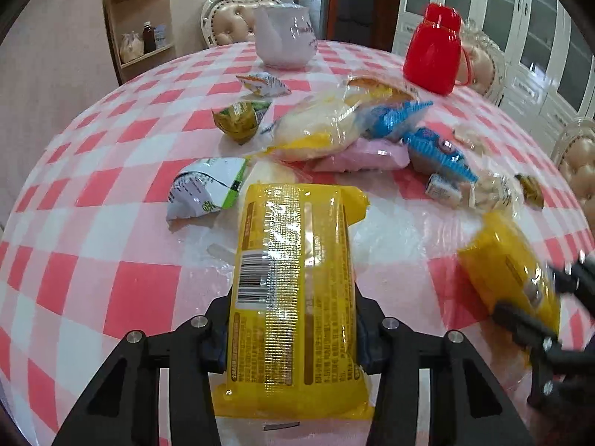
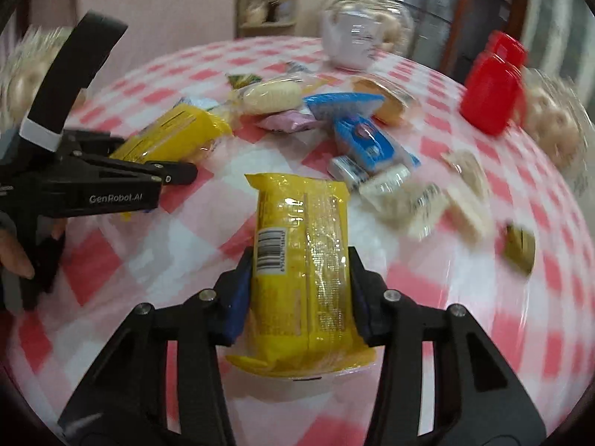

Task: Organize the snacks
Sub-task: 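Grasp a yellow wafer pack with the left tool while the right tool grasps another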

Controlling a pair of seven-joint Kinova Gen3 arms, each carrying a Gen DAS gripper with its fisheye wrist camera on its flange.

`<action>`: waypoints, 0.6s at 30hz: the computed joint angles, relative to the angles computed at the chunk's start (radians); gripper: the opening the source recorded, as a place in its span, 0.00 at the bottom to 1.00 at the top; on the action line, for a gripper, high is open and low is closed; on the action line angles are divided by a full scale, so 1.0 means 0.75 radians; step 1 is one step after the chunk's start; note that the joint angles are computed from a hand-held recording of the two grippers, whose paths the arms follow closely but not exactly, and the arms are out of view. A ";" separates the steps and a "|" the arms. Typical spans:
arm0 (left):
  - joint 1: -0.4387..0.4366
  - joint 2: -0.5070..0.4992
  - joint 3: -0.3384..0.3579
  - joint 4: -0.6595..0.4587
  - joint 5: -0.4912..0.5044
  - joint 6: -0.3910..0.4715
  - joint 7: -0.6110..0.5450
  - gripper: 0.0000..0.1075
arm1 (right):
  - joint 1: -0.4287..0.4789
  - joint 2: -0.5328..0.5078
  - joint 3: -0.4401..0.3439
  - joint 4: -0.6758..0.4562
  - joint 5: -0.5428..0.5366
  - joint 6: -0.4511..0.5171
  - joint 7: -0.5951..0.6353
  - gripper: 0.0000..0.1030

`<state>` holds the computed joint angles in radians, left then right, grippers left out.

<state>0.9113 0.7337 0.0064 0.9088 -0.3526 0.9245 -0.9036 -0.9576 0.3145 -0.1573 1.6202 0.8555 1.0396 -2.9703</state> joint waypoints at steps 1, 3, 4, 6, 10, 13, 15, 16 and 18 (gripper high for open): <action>0.014 -0.009 -0.016 0.014 -0.017 -0.012 0.016 0.45 | -0.042 0.000 0.033 -0.002 -0.001 0.028 -0.054 0.48; 0.032 -0.024 -0.038 0.037 -0.045 -0.030 0.049 0.45 | -0.109 -0.010 0.090 0.016 0.020 0.031 -0.163 0.48; 0.031 -0.038 -0.039 0.058 -0.050 -0.049 0.065 0.45 | -0.117 -0.018 0.100 0.031 0.030 0.010 -0.217 0.48; 0.041 -0.064 -0.051 0.098 -0.071 -0.076 0.107 0.45 | -0.081 -0.017 0.046 0.029 0.054 0.017 -0.294 0.48; 0.100 -0.162 -0.117 0.259 -0.179 -0.167 0.277 0.45 | -0.063 -0.019 -0.010 0.035 0.095 0.012 -0.430 0.48; 0.106 -0.236 -0.119 0.384 -0.238 -0.216 0.399 0.45 | -0.080 -0.017 -0.019 0.028 0.120 -0.004 -0.503 0.48; 0.122 -0.267 -0.126 0.447 -0.299 -0.229 0.479 0.45 | -0.091 -0.018 -0.023 0.032 0.145 -0.031 -0.551 0.48; 0.121 -0.285 -0.121 0.480 -0.320 -0.233 0.507 0.45 | -0.095 -0.013 -0.027 0.023 0.153 -0.041 -0.559 0.48; 0.087 -0.326 -0.086 0.551 -0.328 -0.270 0.535 0.45 | -0.110 0.011 -0.028 -0.011 0.168 -0.042 -0.557 0.48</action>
